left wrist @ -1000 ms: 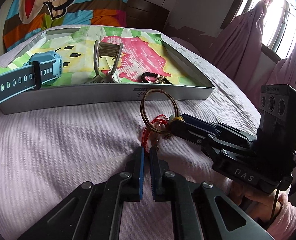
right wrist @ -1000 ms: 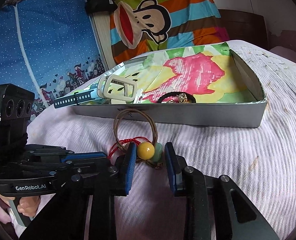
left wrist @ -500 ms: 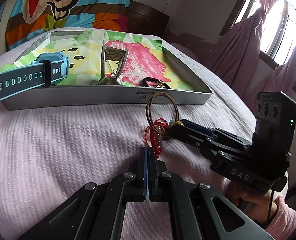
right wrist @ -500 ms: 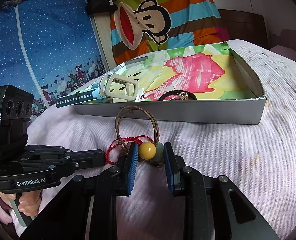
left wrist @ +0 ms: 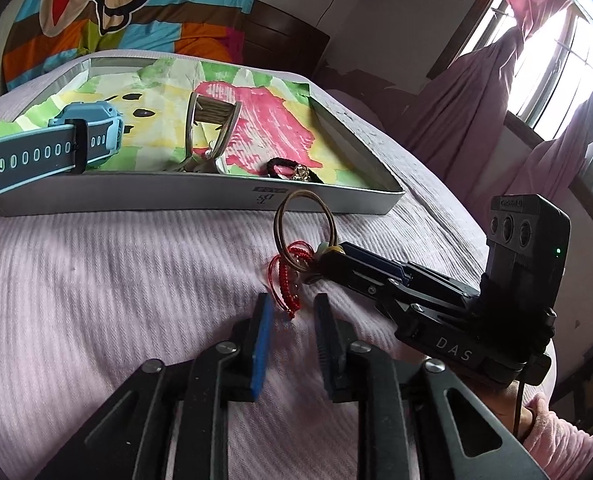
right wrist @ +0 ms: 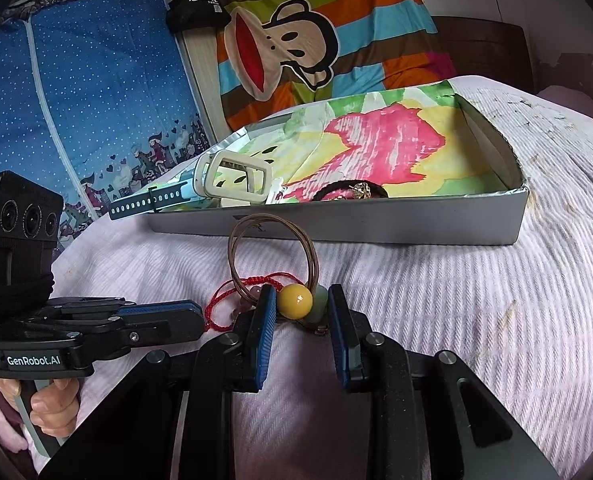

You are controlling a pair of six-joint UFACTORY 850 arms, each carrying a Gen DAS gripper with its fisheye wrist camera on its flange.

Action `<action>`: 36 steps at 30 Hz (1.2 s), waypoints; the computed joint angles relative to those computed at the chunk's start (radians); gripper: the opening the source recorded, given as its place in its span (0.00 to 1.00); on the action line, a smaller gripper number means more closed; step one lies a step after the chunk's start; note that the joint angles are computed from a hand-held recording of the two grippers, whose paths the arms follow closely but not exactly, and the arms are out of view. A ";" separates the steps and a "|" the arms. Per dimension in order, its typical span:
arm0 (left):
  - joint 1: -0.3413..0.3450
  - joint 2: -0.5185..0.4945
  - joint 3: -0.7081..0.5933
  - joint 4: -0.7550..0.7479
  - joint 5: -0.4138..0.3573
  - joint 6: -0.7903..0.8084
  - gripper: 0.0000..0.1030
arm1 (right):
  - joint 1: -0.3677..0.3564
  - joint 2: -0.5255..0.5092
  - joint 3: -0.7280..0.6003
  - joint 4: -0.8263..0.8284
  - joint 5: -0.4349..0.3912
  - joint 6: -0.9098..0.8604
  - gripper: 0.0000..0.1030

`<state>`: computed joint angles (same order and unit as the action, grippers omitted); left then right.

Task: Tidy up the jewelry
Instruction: 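Grasp the red string bracelet with the left tool while the right grasps the beaded hair tie, then carry the red bracelet with the left tool into the tray while the right carries the hair tie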

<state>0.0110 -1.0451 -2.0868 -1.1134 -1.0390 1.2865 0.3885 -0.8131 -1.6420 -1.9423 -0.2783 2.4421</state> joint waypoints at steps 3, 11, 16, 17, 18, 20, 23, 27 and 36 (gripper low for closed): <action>-0.006 -0.010 -0.017 0.017 0.004 -0.020 0.26 | 0.000 0.000 0.001 -0.002 0.000 0.002 0.23; -0.019 -0.030 -0.049 0.048 0.007 -0.057 0.20 | 0.000 0.001 0.001 -0.003 0.000 0.003 0.23; -0.021 -0.041 -0.065 0.062 -0.001 -0.076 0.08 | -0.001 0.001 0.002 -0.003 0.001 0.003 0.23; -0.021 -0.041 -0.065 0.063 0.001 -0.077 0.06 | 0.000 0.002 0.003 -0.003 0.001 0.003 0.23; -0.022 -0.040 -0.064 0.063 0.003 -0.077 0.06 | 0.000 0.001 0.002 0.001 0.002 -0.001 0.23; -0.022 -0.034 -0.053 0.060 0.014 -0.069 0.05 | -0.001 -0.003 -0.005 0.033 0.012 -0.033 0.23; -0.023 -0.024 -0.036 0.058 0.032 -0.063 0.05 | -0.001 -0.010 -0.016 0.076 0.020 -0.077 0.23; -0.024 -0.020 -0.029 0.058 0.041 -0.062 0.05 | -0.005 -0.023 -0.039 0.188 0.042 -0.186 0.23; -0.013 0.023 0.031 0.033 0.075 -0.012 0.05 | 0.002 -0.004 -0.001 -0.054 0.008 0.050 0.22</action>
